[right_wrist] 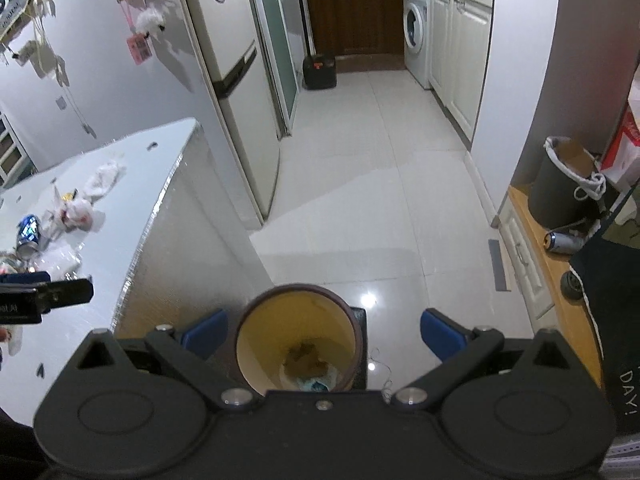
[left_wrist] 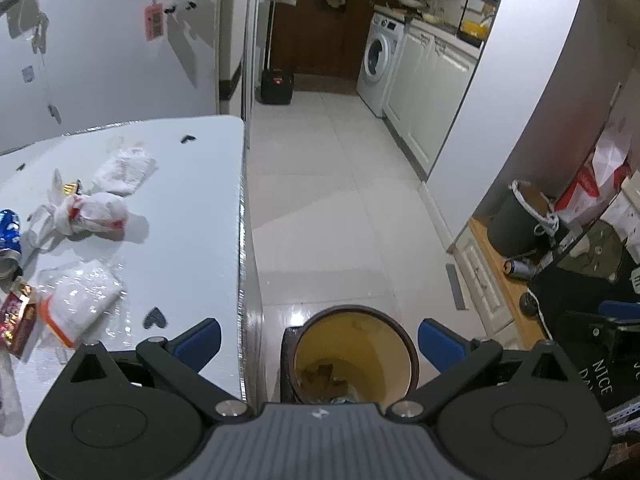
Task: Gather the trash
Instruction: 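Move both tools back from the bin toward the table, then grasp the Wahaha water bottle with the left tool while the right tool grasps the clear plastic bag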
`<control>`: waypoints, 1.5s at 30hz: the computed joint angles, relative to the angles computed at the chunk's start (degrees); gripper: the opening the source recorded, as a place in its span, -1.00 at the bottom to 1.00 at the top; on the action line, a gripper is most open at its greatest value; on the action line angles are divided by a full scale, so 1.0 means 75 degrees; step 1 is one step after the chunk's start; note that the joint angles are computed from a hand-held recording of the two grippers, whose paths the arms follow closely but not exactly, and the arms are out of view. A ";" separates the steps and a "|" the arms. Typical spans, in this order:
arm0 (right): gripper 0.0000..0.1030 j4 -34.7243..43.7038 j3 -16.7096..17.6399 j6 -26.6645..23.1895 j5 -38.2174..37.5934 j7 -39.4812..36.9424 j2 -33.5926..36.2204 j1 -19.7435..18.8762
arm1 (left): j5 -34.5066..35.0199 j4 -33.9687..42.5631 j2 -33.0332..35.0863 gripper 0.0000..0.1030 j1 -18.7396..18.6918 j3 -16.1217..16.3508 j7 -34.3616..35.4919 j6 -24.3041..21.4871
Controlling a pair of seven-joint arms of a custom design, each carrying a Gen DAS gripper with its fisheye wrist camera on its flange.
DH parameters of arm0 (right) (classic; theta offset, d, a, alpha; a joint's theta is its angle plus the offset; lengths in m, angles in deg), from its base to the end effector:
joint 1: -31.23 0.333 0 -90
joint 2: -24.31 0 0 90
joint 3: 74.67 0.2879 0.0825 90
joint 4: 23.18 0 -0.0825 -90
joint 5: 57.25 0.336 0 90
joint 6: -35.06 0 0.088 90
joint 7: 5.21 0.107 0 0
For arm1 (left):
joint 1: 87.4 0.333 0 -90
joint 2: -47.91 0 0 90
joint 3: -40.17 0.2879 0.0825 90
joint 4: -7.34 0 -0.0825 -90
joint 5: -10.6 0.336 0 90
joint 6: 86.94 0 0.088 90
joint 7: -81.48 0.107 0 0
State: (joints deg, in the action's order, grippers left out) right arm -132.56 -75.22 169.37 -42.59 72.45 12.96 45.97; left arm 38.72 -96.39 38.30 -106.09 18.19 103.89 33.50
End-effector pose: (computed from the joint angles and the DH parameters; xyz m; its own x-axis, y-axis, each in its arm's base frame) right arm 0.4866 0.1265 0.6326 0.3739 -0.9190 -0.1250 -0.7597 -0.2262 -0.6097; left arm 0.3868 -0.3242 0.6323 0.2529 -0.9586 0.1307 -0.7332 -0.2780 -0.6205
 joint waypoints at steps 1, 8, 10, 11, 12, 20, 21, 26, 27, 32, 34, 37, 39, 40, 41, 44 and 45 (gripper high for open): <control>1.00 -0.0059 0.0040 0.0072 -0.0037 0.0084 -0.0080 0.0003 | 0.0025 -0.0066 -0.0106 1.00 0.0004 0.0006 -0.0017 -0.0015; 1.00 -0.0370 0.0309 0.0666 -0.0552 0.0910 -0.0432 0.0227 | -0.0170 -0.0872 -0.1254 1.00 0.0319 0.0013 0.0138 0.0090; 1.00 -0.0383 0.0403 0.0674 -0.0708 0.1146 -0.0470 0.0331 | -0.0357 -0.1207 -0.1681 1.00 0.0457 0.0046 0.0312 0.0224; 1.00 -0.0409 0.0458 0.0699 -0.0793 0.1267 -0.0505 0.0387 | -0.0468 -0.1378 -0.1900 1.00 0.0515 0.0073 0.0417 0.0289; 1.00 -0.0434 0.0517 0.0734 -0.0869 0.1396 -0.0538 0.0451 | -0.0585 -0.1522 -0.2101 1.00 0.0571 0.0099 0.0526 0.0326; 1.00 -0.0376 0.1045 0.0834 -0.1699 0.2860 -0.0617 0.0899 | -0.1329 -0.2667 -0.3801 1.00 0.1036 0.0409 0.1500 0.0363; 1.00 -0.0346 0.1121 0.0846 -0.1809 0.3052 -0.0600 0.0966 | -0.1406 -0.2787 -0.3996 1.00 0.1106 0.0436 0.1609 0.0329; 1.00 -0.0087 0.1449 0.0881 -0.2314 0.3836 -0.0378 0.1327 | -0.1755 -0.3495 -0.5100 1.00 0.1428 0.0699 0.2284 0.0151; 1.00 -0.0024 0.1504 0.0890 -0.2413 0.3970 -0.0313 0.1398 | -0.1830 -0.3608 -0.5287 1.00 0.1492 0.0763 0.2436 0.0099; 1.00 0.0397 0.1812 0.0903 -0.2965 0.4691 0.0120 0.1762 | -0.2160 -0.4269 -0.6269 1.00 0.1892 0.1138 0.3125 -0.0112; 1.00 0.0609 0.1902 0.0881 -0.3198 0.4944 0.0339 0.1900 | -0.2293 -0.4493 -0.6596 1.00 0.2092 0.1289 0.3369 -0.0216; 1.00 0.0974 0.2019 0.0858 -0.3572 0.5253 0.0731 0.2134 | -0.2481 -0.4815 -0.6974 1.00 0.2435 0.1507 0.3710 -0.0355; 1.00 0.1312 0.2083 0.0809 -0.3805 0.5376 0.1077 0.2310 | -0.2641 -0.5027 -0.7171 1.00 0.2673 0.1666 0.3900 -0.0416; 1.00 0.1451 0.2086 0.0799 -0.3864 0.5421 0.1226 0.2394 | -0.2727 -0.5131 -0.7255 1.00 0.2796 0.1736 0.3980 -0.0435; 1.00 0.1651 0.2092 0.0774 -0.3910 0.5446 0.1429 0.2483 | -0.2808 -0.5215 -0.7311 1.00 0.2936 0.1793 0.4049 -0.0485; 1.00 0.2331 0.2084 0.0569 -0.4109 0.5459 0.2073 0.2769 | -0.3022 -0.5417 -0.7367 1.00 0.3354 0.1848 0.4244 -0.0623; 1.00 0.2666 0.2080 0.0410 -0.4238 0.5463 0.2356 0.2894 | -0.3122 -0.5492 -0.7379 1.00 0.3470 0.1862 0.4300 -0.0620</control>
